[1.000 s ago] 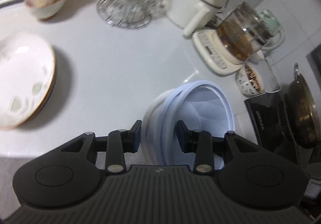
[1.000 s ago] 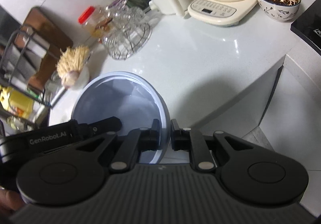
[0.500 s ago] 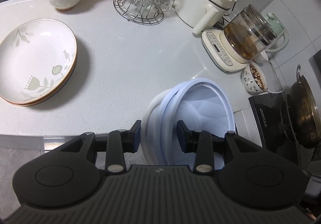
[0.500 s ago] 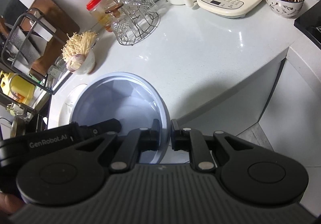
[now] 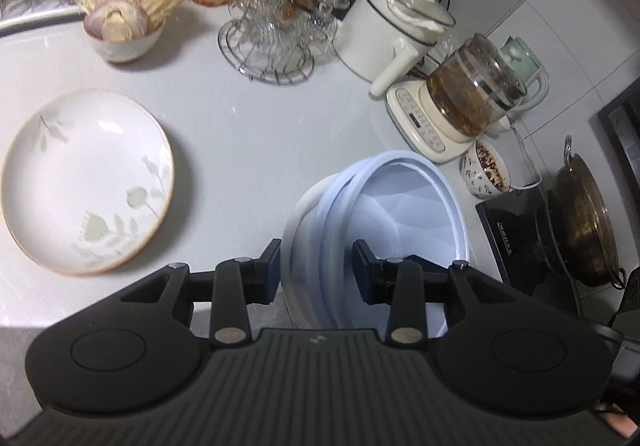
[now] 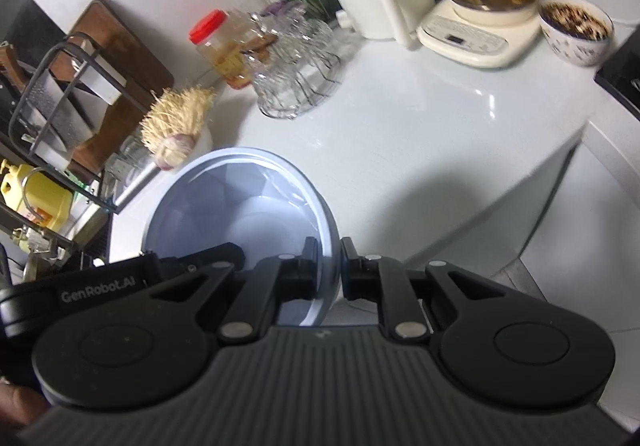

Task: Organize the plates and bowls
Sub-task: 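Lift the nested blue bowl stack with both tools toward the plate stack, then lower the bowl stack onto the leaf-print plates and open both tools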

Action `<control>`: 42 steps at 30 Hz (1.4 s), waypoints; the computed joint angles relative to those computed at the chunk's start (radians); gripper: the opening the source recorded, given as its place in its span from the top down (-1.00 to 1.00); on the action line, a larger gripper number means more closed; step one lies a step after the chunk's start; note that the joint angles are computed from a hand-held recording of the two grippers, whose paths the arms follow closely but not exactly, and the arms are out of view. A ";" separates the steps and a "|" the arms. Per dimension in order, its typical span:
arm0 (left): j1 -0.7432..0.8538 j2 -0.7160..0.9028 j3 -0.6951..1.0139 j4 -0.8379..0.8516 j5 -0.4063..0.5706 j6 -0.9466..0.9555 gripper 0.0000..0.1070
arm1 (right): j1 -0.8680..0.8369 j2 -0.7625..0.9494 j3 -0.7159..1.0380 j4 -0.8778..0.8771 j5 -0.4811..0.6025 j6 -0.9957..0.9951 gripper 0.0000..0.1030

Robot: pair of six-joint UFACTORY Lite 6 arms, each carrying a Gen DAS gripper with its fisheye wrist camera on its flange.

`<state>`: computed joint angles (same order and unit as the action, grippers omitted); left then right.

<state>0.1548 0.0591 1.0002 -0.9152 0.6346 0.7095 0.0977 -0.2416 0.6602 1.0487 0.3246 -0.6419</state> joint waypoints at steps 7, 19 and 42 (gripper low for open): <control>0.148 0.056 0.109 -0.002 0.115 0.079 0.21 | 0.173 0.058 0.103 -0.225 -0.100 0.310 0.71; 0.373 0.218 0.284 -0.022 0.228 0.186 0.21 | 0.386 0.294 0.356 -0.699 -0.168 0.842 0.71; 0.488 0.752 0.796 0.155 0.321 0.079 0.21 | 0.524 0.876 0.941 -0.938 0.018 1.177 0.70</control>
